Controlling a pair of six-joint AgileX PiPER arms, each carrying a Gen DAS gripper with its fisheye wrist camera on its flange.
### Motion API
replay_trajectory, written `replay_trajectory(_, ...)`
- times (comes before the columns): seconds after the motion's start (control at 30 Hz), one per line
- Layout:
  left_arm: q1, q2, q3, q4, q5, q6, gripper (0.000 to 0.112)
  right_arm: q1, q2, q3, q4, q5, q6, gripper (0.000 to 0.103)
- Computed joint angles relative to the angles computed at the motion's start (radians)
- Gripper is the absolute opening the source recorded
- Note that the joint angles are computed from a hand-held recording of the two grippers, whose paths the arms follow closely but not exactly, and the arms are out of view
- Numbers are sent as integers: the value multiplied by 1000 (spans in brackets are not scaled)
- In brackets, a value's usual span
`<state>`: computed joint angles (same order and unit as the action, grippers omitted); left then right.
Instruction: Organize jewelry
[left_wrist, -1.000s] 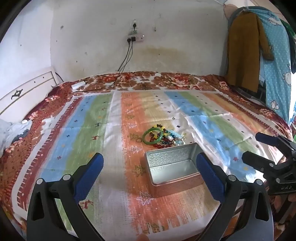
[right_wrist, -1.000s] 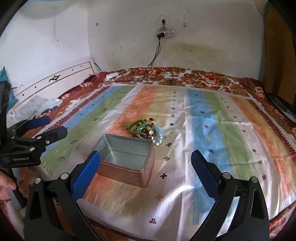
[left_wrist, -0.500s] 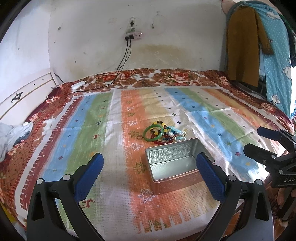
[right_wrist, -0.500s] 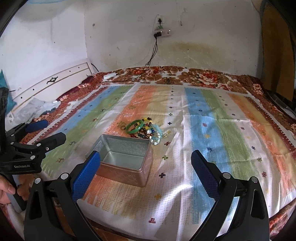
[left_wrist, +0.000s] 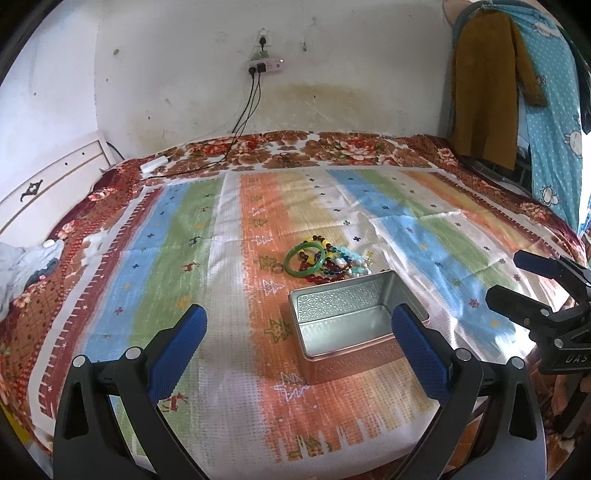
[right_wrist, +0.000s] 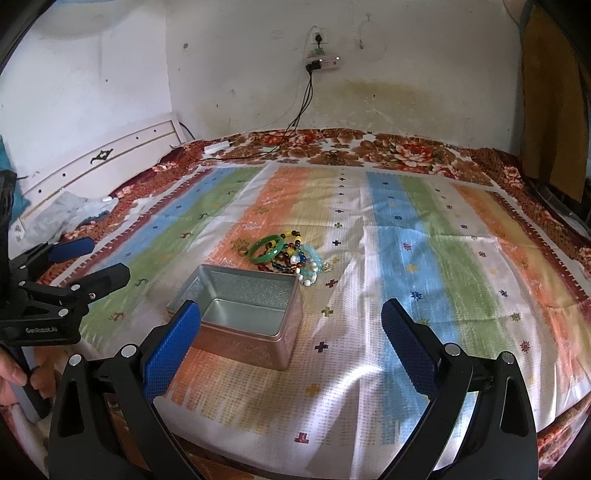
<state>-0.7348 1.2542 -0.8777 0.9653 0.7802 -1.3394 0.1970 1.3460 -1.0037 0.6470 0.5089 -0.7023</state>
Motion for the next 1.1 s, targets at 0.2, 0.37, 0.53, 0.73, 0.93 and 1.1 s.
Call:
replay_trajectory(0.2,14,12,-2,-2,-5,5,98,4,5,-2,-8,2,17,99)
replay_trajectory(0.37,12,13,-3,3,-5,5,98,-1,7,-5,-3,4,11,99)
replay_trajectory(0.53,9,12,3,10,-4,-1,98,-4,5,-6,25,8,-11,99)
replay_trajectory(0.73,14,16,3,4,-7,-1,98,4,32,-41,5,8,14,99)
replay_trajectory(0.93,35,20,-7,-11,-18,33,98,-12,90,-122,8,46,33,99)
replay_trajectory(1.1,100,63,-57,-44,-49,90,98,-30,135,-166,22,82,33,99)
